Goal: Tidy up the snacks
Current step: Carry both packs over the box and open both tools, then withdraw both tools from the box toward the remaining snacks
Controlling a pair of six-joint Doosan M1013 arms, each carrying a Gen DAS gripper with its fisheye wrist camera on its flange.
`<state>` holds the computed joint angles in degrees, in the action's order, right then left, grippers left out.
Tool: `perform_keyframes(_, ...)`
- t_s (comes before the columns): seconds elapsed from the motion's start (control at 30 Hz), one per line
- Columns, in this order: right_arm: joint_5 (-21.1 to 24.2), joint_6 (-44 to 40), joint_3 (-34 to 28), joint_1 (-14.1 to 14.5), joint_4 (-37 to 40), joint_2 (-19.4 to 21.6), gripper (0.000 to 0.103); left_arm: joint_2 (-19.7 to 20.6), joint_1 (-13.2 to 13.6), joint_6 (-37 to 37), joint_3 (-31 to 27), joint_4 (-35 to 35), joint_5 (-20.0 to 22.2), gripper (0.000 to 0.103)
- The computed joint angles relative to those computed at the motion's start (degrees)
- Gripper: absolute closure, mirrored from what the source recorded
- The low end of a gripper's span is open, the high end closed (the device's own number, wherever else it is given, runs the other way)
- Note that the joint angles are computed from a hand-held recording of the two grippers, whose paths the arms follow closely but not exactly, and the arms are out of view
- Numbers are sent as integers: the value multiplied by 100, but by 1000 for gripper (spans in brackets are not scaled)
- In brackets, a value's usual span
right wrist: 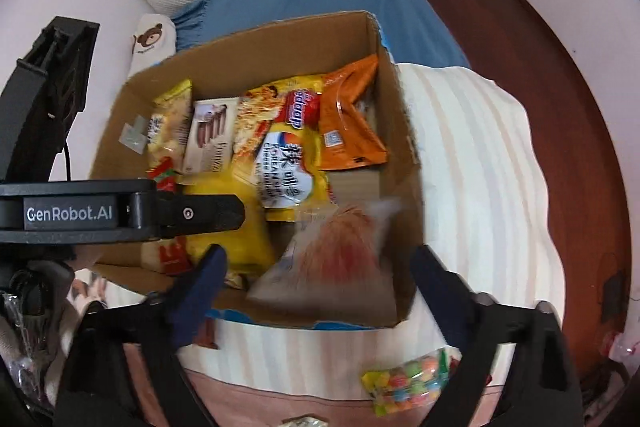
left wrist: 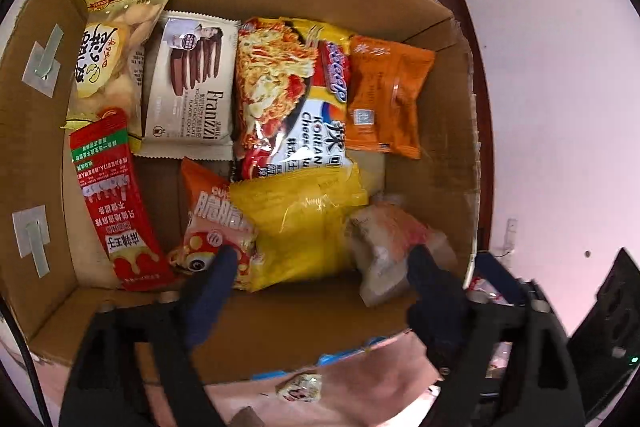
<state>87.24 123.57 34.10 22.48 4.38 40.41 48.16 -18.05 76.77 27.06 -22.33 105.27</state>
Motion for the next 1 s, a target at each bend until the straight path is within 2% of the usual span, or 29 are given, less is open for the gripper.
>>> perform_keyframes(0.2,81,-1,107,-7,-125,-26,6,-146,1,98,322,192,-177,13)
perform_keyframes(0.33,195,46,48,26,-289,-24,4,-352,-10,225,621,434,-436,13)
perform_keyframes(0.53,214,-14,49,106,-480,-73,3,-839,-118,597,1204,1305,-1189,13)
perform_keyframes(0.7,-27,4,263,173,-617,-256,3,-1322,-189,593,1853,1929,-1815,13)
perform_keyframes(1.0,-426,66,647,388,-1133,-648,3,-1980,-228,346,2706,2240,-2643,13)
